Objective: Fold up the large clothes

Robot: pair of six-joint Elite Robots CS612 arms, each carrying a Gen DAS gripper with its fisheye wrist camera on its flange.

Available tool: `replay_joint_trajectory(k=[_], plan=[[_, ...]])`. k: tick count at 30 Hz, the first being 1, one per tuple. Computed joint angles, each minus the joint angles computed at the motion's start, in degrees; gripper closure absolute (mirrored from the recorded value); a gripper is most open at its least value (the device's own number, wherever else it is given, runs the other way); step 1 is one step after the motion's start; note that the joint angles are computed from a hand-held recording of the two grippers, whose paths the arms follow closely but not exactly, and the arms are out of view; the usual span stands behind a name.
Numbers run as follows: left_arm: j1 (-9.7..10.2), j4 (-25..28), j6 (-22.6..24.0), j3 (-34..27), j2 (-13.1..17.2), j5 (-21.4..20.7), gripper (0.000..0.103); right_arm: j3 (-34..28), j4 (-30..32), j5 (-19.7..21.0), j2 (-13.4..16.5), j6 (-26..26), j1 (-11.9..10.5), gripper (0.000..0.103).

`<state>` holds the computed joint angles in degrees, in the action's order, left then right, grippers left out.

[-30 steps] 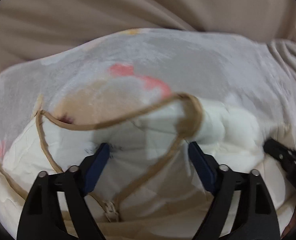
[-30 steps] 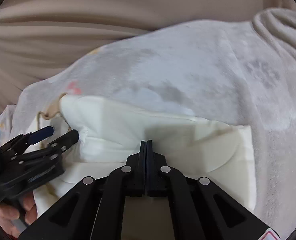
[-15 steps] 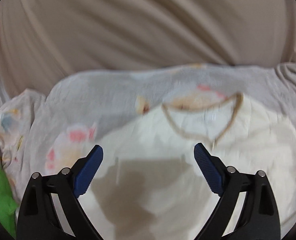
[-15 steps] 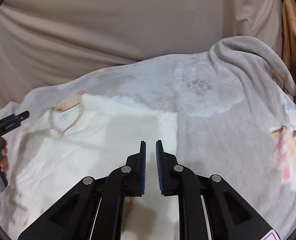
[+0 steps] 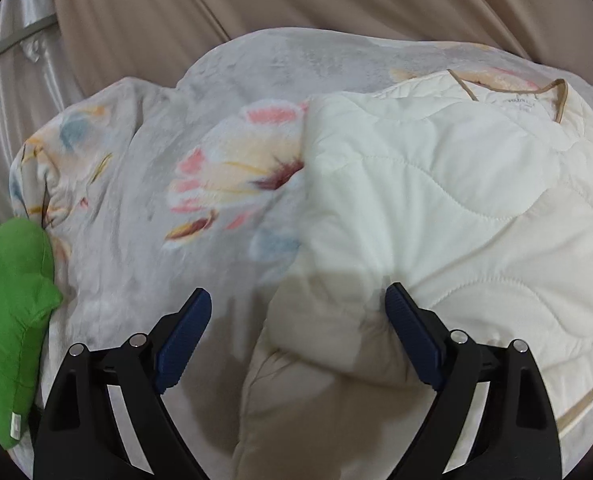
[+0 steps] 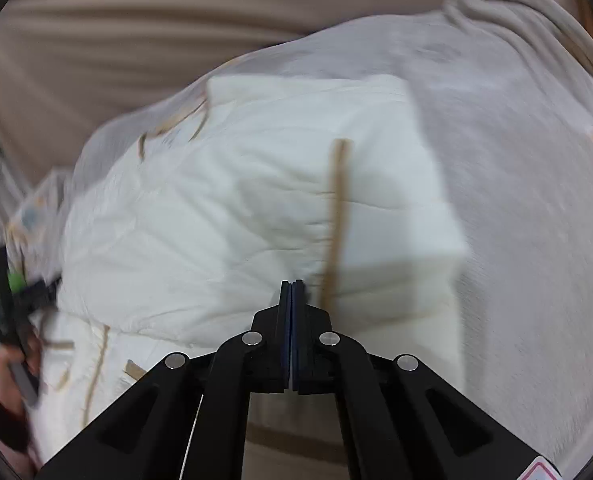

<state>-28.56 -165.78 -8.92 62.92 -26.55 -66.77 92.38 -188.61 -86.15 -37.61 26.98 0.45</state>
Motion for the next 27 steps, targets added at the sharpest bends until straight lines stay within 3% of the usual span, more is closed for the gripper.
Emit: replay_joint_trajectory(k=[2, 3, 6, 8, 9, 10, 16, 21, 24, 27], plan=[[0.10, -1.81, 0.04, 2.32, -1.15, -0.63, 0.017, 2.51, 0.75, -7.37, -1.87, 0.59, 0.87, 0.090], [0.02, -3.02, 0.15, 3.69, -1.78, -0.75, 0.018, 4.60, -1.38, -8.75, -2.81, 0.36, 1.04, 0.087], [-0.28, -7.46, 0.55, 8.60, -4.12, -2.50, 0.017, 10.84, -7.57, -8.84, -5.49, 0.49, 1.23, 0.085], [-0.45, -9.96, 0.86, 11.83, -5.69, -4.16, 0.017, 14.63, -11.65, -8.45, -6.80, 0.80, 1.34, 0.072], [-0.51, -11.21, 1.27, 13.14, -6.28, -4.94, 0.017, 16.26, -13.32, -8.62, -7.30, 0.99, 1.64, 0.059], [-0.64, -12.24, 1.63, 14.43, -6.83, -5.31, 0.016, 18.23, -15.24, -8.65, -7.87, 1.15, 1.93, 0.053], [-0.52, -13.62, 0.38, 21.37, -9.96, -9.73, 0.013, 25.93, -22.39, -7.94, -9.22, 3.11, 3.16, 0.040], [0.74, -14.90, -2.97, 28.02, -12.72, -15.36, 0.010, 29.15, -24.30, -6.68, -9.09, 4.62, 3.95, 0.035], [2.56, -15.76, -7.47, 31.71, -13.98, -21.49, 0.010, 29.95, -26.01, -4.65, -8.16, 6.20, 4.06, 0.034], [4.38, -18.05, -12.07, 34.10, -14.21, -28.64, 0.010, 29.73, -28.57, -0.05, -6.43, 8.61, 3.34, 0.034]])
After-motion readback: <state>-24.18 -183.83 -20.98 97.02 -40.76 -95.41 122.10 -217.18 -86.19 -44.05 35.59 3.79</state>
